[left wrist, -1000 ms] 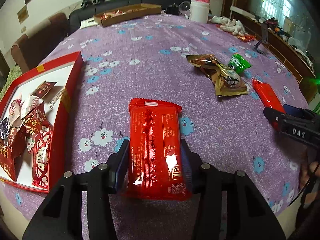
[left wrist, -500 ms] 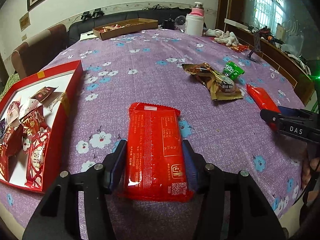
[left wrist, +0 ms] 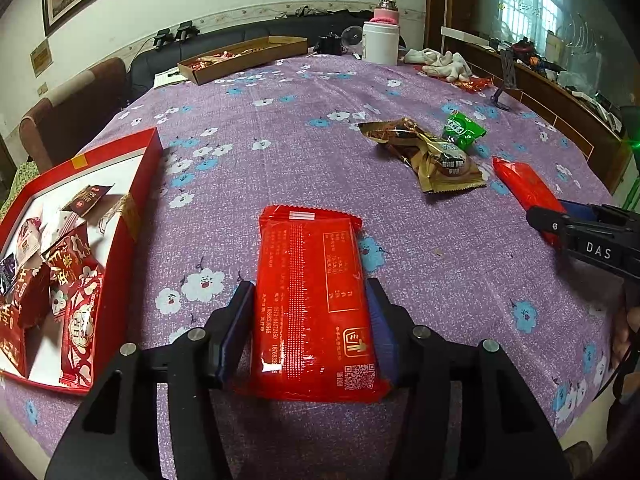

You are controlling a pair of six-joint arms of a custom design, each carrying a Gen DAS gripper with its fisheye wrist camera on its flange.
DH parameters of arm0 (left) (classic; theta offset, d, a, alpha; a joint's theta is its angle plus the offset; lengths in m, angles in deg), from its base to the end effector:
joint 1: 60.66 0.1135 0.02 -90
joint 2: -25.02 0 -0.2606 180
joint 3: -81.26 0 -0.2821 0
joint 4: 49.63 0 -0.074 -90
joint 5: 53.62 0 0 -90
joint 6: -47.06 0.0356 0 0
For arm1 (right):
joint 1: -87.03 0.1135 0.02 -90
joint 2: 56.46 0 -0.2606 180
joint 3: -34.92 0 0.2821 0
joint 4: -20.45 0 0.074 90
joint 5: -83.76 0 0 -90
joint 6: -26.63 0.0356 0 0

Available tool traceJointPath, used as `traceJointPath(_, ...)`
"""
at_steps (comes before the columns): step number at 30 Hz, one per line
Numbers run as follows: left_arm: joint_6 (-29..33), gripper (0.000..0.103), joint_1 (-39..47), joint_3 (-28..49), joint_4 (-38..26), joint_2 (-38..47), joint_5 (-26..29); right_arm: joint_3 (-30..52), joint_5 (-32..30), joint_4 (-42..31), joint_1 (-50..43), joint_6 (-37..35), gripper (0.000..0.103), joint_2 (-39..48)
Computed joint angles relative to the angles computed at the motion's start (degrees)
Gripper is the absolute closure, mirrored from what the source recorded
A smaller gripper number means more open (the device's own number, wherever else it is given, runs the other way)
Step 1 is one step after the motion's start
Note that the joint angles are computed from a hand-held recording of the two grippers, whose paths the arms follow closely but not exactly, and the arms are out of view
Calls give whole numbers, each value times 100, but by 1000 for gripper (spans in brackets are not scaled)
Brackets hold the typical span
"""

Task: Organize snacks
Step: 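Lift the long red packet with the left tool while the right tool grasps the red gold-lettered packet, then carry both red packets over the red-rimmed box with both tools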

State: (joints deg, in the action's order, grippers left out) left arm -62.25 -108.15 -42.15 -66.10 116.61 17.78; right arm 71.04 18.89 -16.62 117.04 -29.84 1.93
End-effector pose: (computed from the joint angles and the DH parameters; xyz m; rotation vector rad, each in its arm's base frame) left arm 0.2283 -0.2322 0.1279 0.4522 2.3675 -0.1340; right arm 0.1796 0.0863 0.1371 0.2260 2.4564 -0.1112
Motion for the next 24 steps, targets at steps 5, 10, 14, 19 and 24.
traceJointPath(5, -107, 51, -82, -10, 28, 15, -175, -126, -152, 40, -114, -65, 53, -258)
traceJointPath(10, -241, 57, -113, -16, 8, -5, -231, -353, -686, 29, -431, -128, 54, -852)
traceJointPath(14, -212, 57, -112, 12, -47, 0, -243, -645, -1337, -1, -742, -11, 54, -1613)
traceJointPath(19, -188, 57, -98, 10, -27, 4, -228, -1027, -1804, 92, -965, 332, 54, -2250)
traceJointPath(24, -298, 57, -90, 37, -86, 10, -179, -1132, -2132, -47, -731, 559, 55, -2856)
